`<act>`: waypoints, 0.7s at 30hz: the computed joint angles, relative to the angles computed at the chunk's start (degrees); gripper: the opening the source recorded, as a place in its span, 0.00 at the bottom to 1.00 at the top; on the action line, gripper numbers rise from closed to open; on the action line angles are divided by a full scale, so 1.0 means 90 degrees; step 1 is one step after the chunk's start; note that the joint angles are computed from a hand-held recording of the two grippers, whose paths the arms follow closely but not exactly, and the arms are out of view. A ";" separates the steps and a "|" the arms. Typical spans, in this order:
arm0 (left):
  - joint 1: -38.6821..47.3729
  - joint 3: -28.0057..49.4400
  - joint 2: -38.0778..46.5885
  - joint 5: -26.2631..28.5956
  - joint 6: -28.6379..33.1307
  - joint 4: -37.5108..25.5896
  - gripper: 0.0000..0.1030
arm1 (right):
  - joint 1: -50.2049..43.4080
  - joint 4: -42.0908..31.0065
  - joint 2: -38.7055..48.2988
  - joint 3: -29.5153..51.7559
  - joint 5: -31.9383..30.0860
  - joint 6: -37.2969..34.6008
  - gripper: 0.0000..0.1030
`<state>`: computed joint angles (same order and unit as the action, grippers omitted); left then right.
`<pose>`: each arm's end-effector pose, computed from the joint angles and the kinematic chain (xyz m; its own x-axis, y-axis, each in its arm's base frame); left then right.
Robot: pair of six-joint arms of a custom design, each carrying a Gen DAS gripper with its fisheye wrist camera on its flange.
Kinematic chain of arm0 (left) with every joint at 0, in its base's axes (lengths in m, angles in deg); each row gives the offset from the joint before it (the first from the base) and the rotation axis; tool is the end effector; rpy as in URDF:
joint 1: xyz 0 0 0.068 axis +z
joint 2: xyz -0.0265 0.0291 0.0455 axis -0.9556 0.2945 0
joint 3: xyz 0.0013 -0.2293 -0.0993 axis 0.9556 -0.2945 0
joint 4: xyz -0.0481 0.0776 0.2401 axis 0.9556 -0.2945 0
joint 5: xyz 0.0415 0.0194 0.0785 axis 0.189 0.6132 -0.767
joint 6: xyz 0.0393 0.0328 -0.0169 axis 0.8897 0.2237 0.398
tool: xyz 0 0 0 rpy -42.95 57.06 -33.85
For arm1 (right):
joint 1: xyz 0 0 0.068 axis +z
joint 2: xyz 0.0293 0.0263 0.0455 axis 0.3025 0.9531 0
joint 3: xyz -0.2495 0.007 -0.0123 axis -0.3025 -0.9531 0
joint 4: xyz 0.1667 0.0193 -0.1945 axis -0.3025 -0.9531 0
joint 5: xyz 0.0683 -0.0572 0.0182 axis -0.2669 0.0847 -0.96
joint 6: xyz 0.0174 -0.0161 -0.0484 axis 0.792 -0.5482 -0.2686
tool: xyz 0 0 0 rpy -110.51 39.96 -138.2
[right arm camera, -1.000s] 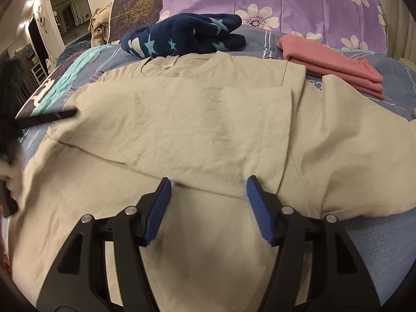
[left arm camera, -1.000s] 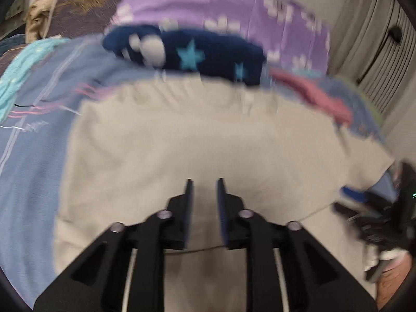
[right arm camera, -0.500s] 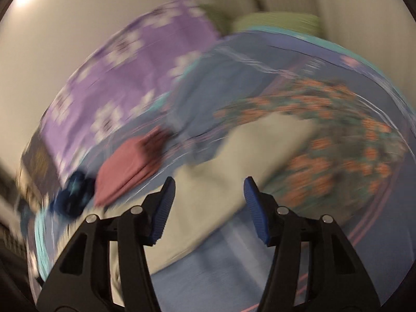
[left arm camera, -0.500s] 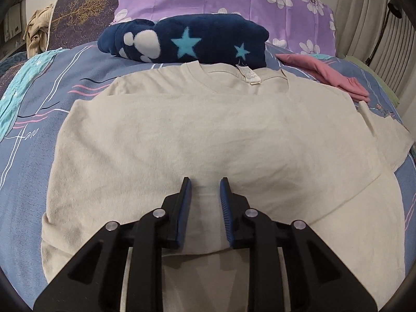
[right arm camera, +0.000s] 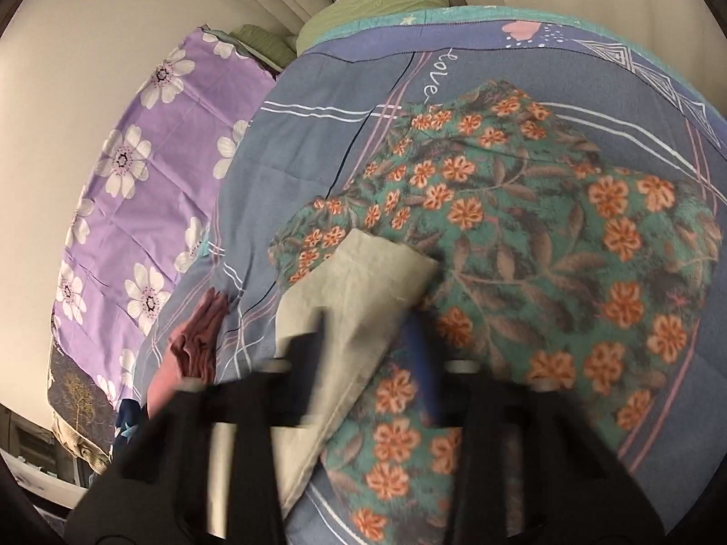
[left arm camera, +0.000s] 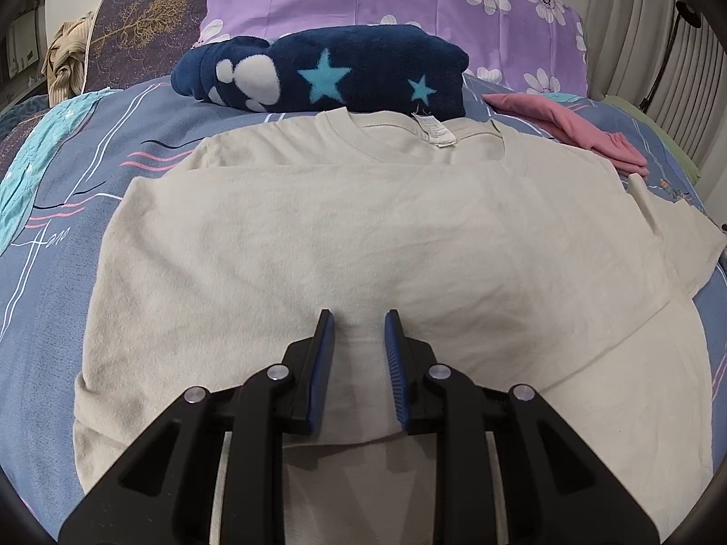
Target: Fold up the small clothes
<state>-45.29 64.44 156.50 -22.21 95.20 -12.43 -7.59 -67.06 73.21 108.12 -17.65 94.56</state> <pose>0.4192 0.1993 0.1284 -0.7632 0.2076 -0.6118 0.3240 0.9423 -0.0845 0.2252 -0.1051 0.1858 -0.1037 0.9086 -0.4045 0.7860 0.3241 0.5264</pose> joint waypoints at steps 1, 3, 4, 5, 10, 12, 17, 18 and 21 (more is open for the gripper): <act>0.0005 -0.0002 0.0003 0.0009 0.0003 0.0001 0.24 | -0.0010 0.0111 0.0000 -0.0035 -0.0141 0.0113 0.05; 0.0005 0.0008 0.0009 0.0016 -0.0002 -0.0007 0.24 | 0.0355 0.0275 -0.0340 -0.0128 0.0022 0.0355 0.05; 0.0004 0.0018 0.0015 0.0021 -0.0005 -0.0015 0.24 | 0.0624 0.0380 -0.0419 -0.0091 0.0111 0.0312 0.05; 0.0006 0.0029 0.0022 0.0029 -0.0010 -0.0025 0.24 | 0.0993 0.0478 -0.0424 0.0032 0.0222 0.0263 0.05; 0.0044 0.0155 0.0097 0.0137 -0.0028 -0.0142 0.24 | 0.3659 0.1958 0.0777 0.1207 0.0327 -0.0019 0.05; 0.0056 0.0208 0.0128 0.0176 -0.0033 -0.0192 0.24 | 0.4562 0.2523 0.1578 0.1789 0.0285 -0.0236 0.05; 0.0077 0.0328 0.0203 0.0239 -0.0030 -0.0305 0.24 | 0.6312 0.2416 0.4452 0.4102 -0.0009 -0.0682 0.05; 0.0081 0.0351 0.0214 0.0251 -0.0029 -0.0330 0.24 | 0.6448 0.2188 0.4799 0.4421 -0.0010 -0.0748 0.05; 0.0127 0.0652 0.0378 0.0396 -0.0023 -0.0630 0.26 | 0.6816 0.1483 0.5822 0.5274 -0.0074 -0.0722 0.05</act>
<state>-44.15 70.30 159.90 -18.65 94.99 -18.10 53.75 -53.72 125.61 155.58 -18.31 88.07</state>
